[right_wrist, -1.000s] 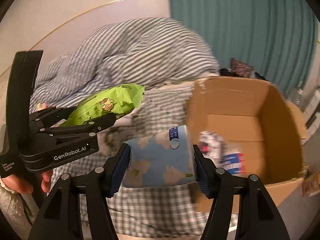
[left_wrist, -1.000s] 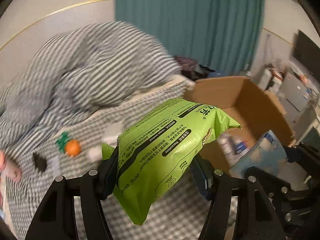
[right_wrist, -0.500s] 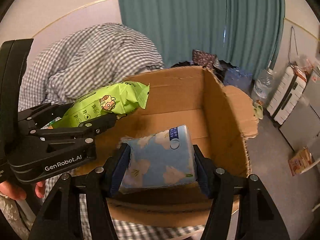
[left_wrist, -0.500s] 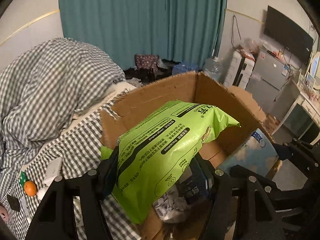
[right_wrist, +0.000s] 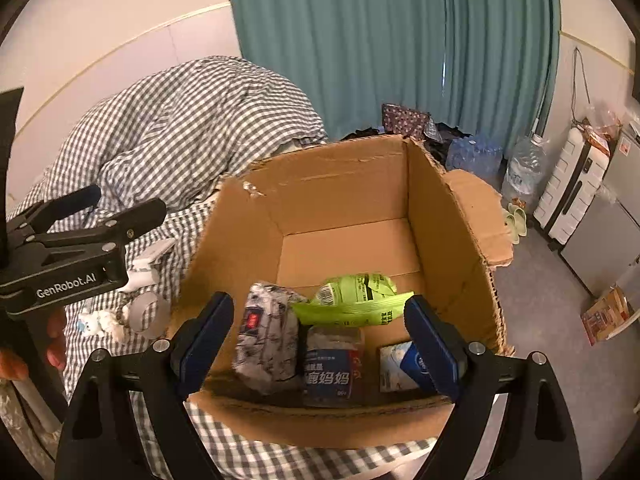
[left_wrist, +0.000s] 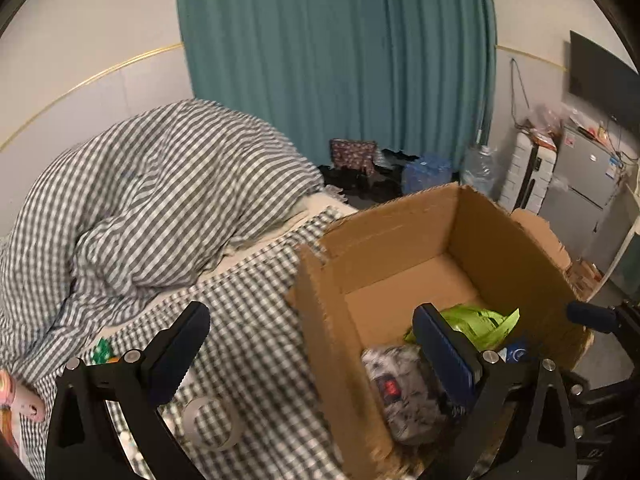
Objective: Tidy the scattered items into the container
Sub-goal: 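Withdraw both tools from the box back over the bed, then grasp the plush toy with the left tool while the right tool grasps the tape roll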
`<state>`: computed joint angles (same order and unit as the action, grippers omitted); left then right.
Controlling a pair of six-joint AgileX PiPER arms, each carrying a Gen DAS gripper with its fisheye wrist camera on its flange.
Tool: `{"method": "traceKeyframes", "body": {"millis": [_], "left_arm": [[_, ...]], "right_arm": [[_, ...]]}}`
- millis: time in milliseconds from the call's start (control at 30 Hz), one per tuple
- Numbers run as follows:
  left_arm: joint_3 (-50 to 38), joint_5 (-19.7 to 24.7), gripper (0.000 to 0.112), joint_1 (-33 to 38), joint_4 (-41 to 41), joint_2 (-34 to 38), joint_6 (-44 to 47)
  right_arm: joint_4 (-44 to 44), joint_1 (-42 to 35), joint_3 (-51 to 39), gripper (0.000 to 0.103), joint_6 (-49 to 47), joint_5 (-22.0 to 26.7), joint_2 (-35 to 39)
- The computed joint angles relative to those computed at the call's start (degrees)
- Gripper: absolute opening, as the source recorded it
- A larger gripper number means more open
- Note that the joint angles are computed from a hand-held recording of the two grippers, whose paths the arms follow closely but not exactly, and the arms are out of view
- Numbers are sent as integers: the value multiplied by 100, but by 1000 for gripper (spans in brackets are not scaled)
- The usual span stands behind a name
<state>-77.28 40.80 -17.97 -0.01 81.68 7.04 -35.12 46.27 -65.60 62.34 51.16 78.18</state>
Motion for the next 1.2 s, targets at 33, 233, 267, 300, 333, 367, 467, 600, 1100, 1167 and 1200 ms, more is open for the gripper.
{"method": "traceKeyframes", "body": {"millis": [33,233,267,300,333,367,467,600,1100,1167,1200], "left_arm": [[58,24,103,81,-48,-68,57],[563,178,103,875,-769,-624,894],[663,218,103,1127,-961,-720,1129],[728,242,103,1296,-1066,-775,1263],[797,274,103,1479,-1159,-834,1385],[887,332,103,1766,-1333,-915,1601],[1087,504,103,2571,-1848,-1057,2307],[1282,738,103,3976,-2448,-1086,3477],[1433,325,103,6748,-3106,483,5372],[1442,218,103,6793,-3157,697,5460],[1419,179,103,6798,-3192,826,5515]], "right_arm": [[-56,145,-77,87,60,111,27],[-319,843,-578,87,338,556,306],[-362,985,-684,87,397,626,389],[-394,1087,-761,87,446,667,453],[-399,1180,-857,87,476,695,539],[-381,1276,-990,87,473,707,662],[-383,1545,-1403,87,473,792,1037],[-329,1860,-1966,87,446,798,1534],[366,2340,-4136,87,-254,1010,3705],[440,2319,-4287,87,-311,1051,3884],[501,2291,-4378,87,-361,1072,3980]]}}
